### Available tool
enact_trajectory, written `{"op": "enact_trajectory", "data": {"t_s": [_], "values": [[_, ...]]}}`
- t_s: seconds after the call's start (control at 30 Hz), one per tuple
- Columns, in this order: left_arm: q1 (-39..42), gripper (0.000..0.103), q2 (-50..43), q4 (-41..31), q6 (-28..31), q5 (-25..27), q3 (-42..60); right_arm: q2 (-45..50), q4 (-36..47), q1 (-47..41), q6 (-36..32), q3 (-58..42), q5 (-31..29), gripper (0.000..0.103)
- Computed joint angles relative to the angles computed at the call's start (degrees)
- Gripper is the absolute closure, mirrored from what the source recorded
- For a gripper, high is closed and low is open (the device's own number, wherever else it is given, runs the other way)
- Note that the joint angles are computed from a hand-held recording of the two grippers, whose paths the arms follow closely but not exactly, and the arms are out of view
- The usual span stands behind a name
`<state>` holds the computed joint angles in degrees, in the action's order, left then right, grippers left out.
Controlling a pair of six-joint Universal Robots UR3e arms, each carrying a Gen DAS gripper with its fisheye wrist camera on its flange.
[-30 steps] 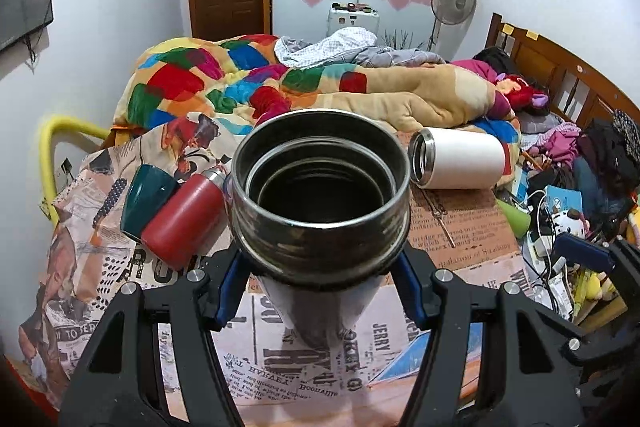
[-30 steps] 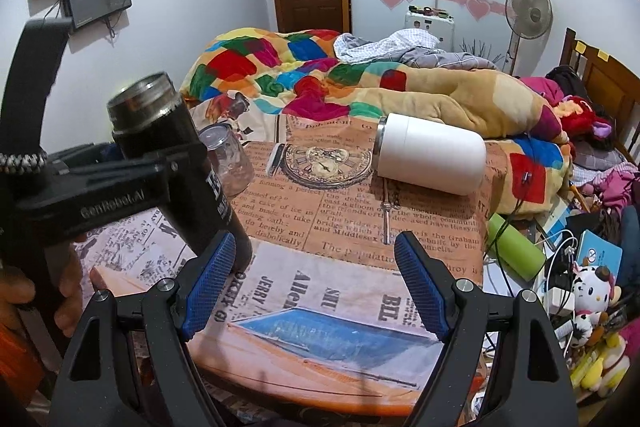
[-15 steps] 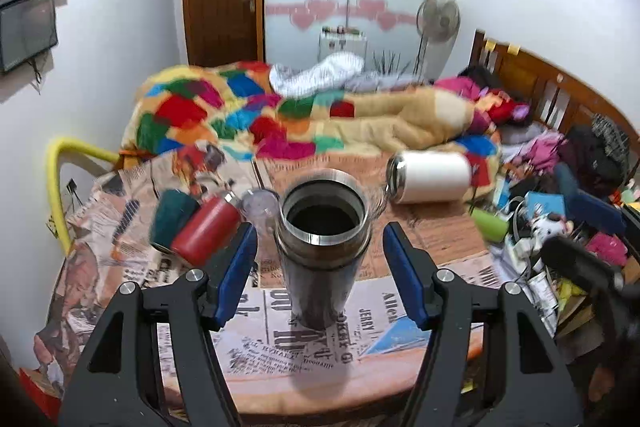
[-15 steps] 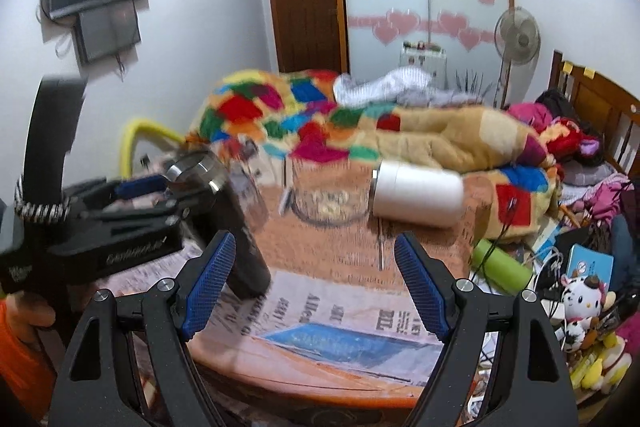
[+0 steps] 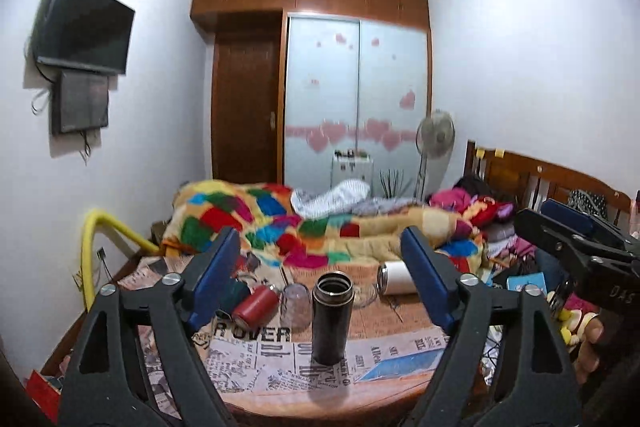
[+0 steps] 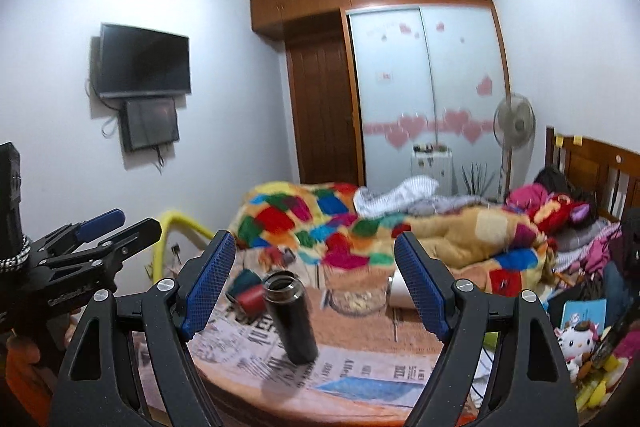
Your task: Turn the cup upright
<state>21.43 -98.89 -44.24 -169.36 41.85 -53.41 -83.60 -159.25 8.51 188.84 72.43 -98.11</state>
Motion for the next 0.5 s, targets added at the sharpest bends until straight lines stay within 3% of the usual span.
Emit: {"op": "enact_trajectory", "data": {"t_s": [0.1,0.27,0.4,0.5], "values": [[2.13,0.013,4.86,4.75,-1.29,-1.11,-6.91,0.09,-1.83,2.57,-0.08,0.47,-2.76,0.021],[4.12,0.002,9.39,6.39,-2.28,-1.37,-13.08,-0.64,-3.17,4.79,-0.29,2.54,-6.16,0.012],[4.42,0.001,11.66,7.29,-2.41,-0.09,-16.37,-0.70,-3.91,6.34,-0.75,3.46,-9.58,0.000],[4.91,0.001,12.31,6.88,-2.67,-0.46,-17.31,-0.81,-3.46,6.71,-1.40,3.53,-10.55,0.000]]}}
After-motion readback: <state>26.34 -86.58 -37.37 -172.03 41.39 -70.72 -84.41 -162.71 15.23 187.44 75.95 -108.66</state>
